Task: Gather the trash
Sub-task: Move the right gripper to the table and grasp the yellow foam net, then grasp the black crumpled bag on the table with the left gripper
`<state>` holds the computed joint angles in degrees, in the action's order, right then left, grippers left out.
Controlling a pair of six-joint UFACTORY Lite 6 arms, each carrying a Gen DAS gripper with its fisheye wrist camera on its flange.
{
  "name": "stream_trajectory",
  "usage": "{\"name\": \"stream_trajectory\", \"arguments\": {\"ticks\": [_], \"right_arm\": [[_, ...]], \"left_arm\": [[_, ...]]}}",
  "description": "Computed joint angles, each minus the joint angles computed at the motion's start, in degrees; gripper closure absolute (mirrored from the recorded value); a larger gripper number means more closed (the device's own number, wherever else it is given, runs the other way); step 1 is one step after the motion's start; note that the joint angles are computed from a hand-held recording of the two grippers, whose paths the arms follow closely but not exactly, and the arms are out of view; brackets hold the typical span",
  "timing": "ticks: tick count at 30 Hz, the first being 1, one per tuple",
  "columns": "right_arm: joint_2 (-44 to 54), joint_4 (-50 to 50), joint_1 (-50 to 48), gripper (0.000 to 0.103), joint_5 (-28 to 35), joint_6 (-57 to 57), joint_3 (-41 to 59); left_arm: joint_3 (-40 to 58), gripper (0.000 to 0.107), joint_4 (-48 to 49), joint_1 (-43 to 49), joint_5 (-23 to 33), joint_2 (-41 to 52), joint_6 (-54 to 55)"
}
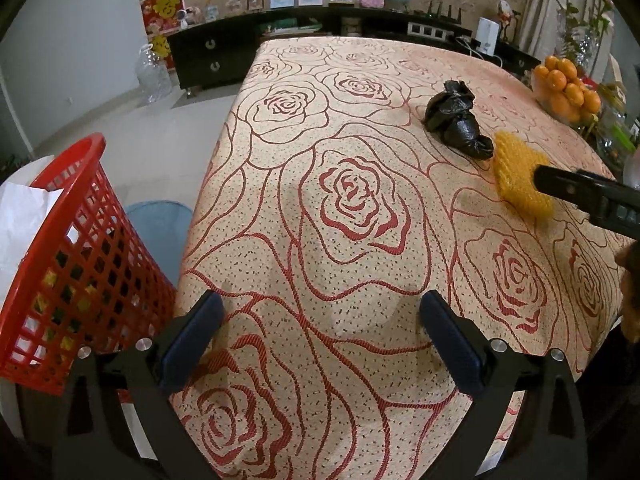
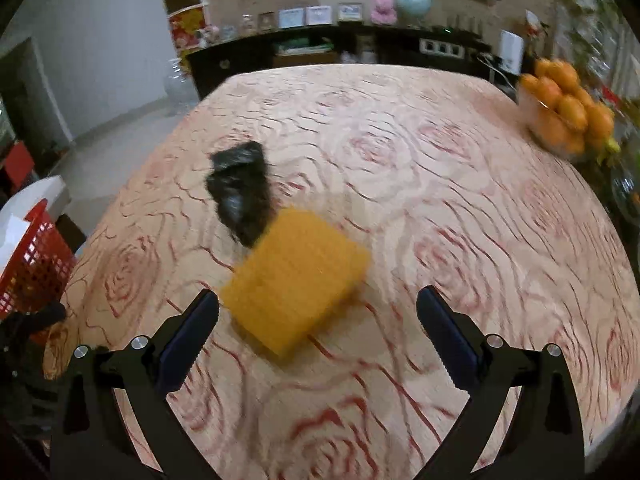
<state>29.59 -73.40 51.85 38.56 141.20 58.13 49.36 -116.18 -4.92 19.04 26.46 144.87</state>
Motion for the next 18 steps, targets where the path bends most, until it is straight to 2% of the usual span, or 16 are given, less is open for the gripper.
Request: {"name": "stream_trajectory", "arguments": {"ticks": [4, 6, 11, 18], "right_arm": [[6.68, 2.11, -3.02, 0.008, -1.17, -8.87, 7.69], [8.11, 1.59, -4.32, 0.02, -2.57, -9.6, 8.72], [8.75, -0.59, -4.99, 0.036, -2.73, -7.84, 8.63], [6.59, -4.3, -4.94, 0.055, -3.36, -3.51, 5.4]], "left_arm": [[0.55, 0.012, 1.84, 0.4, 0.21, 0.35, -1.71], [0.81, 0.012, 3.81, 0.86, 0.53, 0.33, -3.99], [0.98, 0.012, 5.89, 1.37, 1.47, 0.09, -6.93], [-2.14, 0.012, -4.3, -0.35, 2.03, -1.99, 4.48]]}}
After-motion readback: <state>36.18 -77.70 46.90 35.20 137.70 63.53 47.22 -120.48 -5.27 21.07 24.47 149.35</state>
